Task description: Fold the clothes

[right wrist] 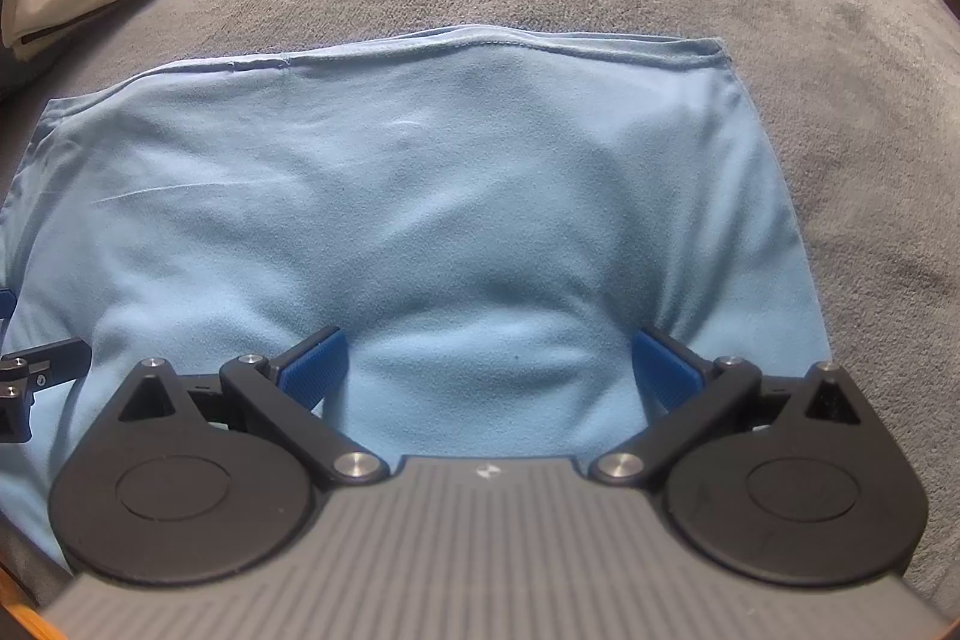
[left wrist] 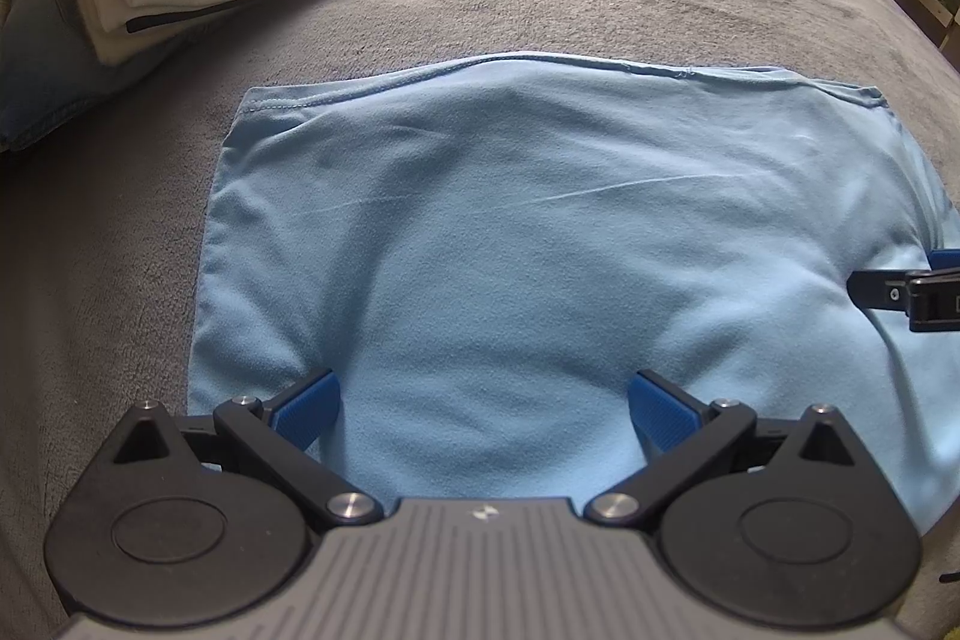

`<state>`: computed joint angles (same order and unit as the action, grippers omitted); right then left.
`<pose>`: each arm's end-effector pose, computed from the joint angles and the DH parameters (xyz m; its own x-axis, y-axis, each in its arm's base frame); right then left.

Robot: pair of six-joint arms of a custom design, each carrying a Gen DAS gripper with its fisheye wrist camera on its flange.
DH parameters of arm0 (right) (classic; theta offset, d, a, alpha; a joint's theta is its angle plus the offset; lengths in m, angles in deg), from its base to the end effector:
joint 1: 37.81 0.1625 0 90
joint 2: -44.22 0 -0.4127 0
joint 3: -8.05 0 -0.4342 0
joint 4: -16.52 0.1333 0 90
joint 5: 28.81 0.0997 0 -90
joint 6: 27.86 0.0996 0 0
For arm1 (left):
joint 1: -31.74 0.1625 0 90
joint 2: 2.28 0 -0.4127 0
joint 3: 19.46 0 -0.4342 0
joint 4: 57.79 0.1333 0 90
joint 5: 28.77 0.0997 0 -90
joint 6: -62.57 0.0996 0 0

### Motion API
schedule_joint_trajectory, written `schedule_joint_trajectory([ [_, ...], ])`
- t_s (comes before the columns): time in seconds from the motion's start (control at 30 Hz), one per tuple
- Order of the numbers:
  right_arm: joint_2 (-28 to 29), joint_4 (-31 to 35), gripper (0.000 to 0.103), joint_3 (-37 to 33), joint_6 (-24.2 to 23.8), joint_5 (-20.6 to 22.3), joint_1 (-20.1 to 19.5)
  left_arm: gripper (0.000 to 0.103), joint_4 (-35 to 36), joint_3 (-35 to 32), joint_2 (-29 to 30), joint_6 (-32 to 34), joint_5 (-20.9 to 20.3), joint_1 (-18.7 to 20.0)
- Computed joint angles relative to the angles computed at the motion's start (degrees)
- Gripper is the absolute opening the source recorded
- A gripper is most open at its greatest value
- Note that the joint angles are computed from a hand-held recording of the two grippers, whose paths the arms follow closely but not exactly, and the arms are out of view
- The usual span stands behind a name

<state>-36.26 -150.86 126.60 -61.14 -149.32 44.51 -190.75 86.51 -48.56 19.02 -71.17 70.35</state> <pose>0.0096 -0.5478 0.2985 -0.7346 -0.0580 0.6760 -0.3585 0.8791 -0.3141 -0.3245 -0.5239 -0.0071 -0.7002 0.0663 -0.7109 0.3669 0.8876 -0.2786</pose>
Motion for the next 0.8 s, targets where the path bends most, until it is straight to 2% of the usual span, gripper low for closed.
schedule_joint_trajectory([
  [0.8, 0.2, -2.0, 0.102, 0.7, -0.9, -0.3, 0.1, 0.103, -0.1, -0.2, 0.0, 1.2, 1.1, -0.9],
])
